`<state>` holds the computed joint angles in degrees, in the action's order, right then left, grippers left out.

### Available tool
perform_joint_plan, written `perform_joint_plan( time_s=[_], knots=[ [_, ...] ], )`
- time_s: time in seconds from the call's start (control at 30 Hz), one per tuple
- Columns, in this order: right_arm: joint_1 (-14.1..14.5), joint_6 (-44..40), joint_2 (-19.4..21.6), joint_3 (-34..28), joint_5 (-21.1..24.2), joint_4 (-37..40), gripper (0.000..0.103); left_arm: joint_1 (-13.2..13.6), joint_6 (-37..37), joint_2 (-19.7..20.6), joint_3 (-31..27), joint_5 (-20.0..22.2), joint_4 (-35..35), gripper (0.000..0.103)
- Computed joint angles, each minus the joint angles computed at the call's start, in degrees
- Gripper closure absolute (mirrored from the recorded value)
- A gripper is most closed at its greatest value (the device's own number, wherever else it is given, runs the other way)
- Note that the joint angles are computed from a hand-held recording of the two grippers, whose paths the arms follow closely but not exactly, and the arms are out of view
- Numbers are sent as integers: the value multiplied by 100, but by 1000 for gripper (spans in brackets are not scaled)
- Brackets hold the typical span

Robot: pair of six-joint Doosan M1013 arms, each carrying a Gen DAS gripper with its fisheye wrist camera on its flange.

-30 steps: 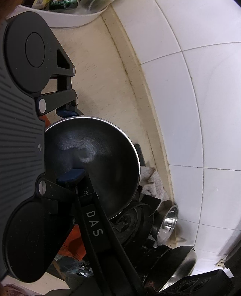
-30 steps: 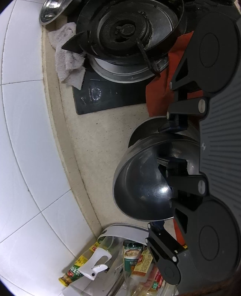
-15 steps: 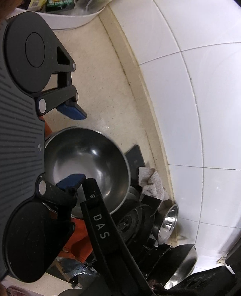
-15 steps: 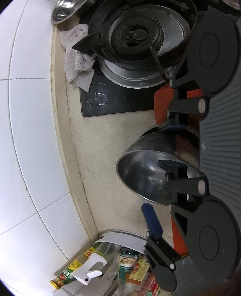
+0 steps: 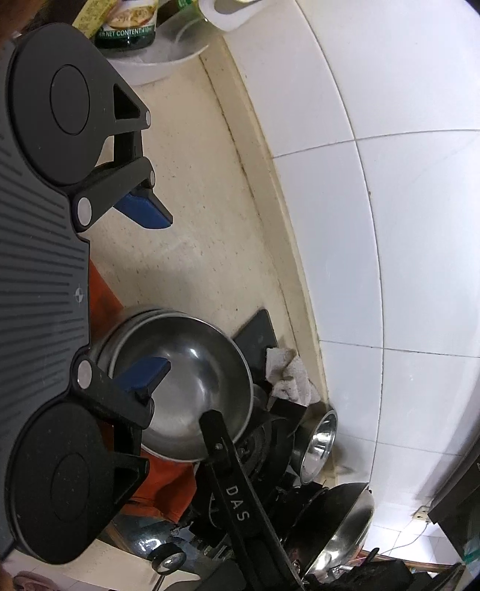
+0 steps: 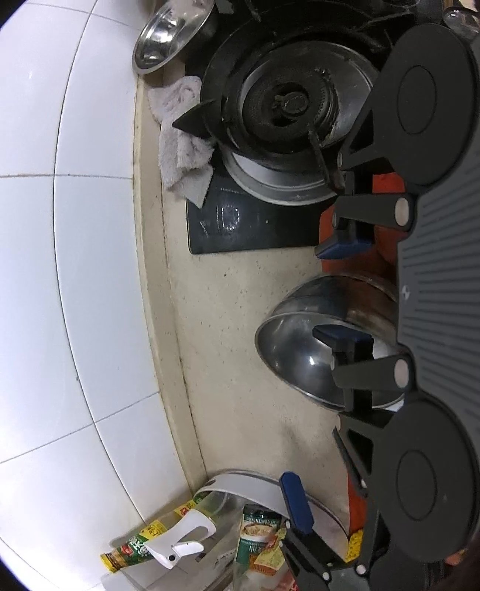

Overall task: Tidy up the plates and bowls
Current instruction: 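Lower the steel bowl into the nested bowls and open both tools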

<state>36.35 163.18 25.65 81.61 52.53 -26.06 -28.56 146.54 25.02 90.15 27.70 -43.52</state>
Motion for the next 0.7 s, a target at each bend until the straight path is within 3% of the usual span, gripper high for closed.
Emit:
perform_joint_plan(
  time_s=[0.17, 0.3, 0.47, 0.7],
  knots=[
    [85, 338, 66, 38, 75, -614, 68, 0, 36, 59, -54, 75, 71, 21],
    [24, 440, 68, 204, -281, -265, 74, 9, 206, 115, -104, 155, -20, 21],
    [12, 832, 25, 342, -583, -415, 78, 18, 153, 234, -230, 273, -2, 20],
    [-21, 1715, -209, 711, -1126, -651, 87, 60, 998, 300, -201, 665, -544, 20]
  ],
)
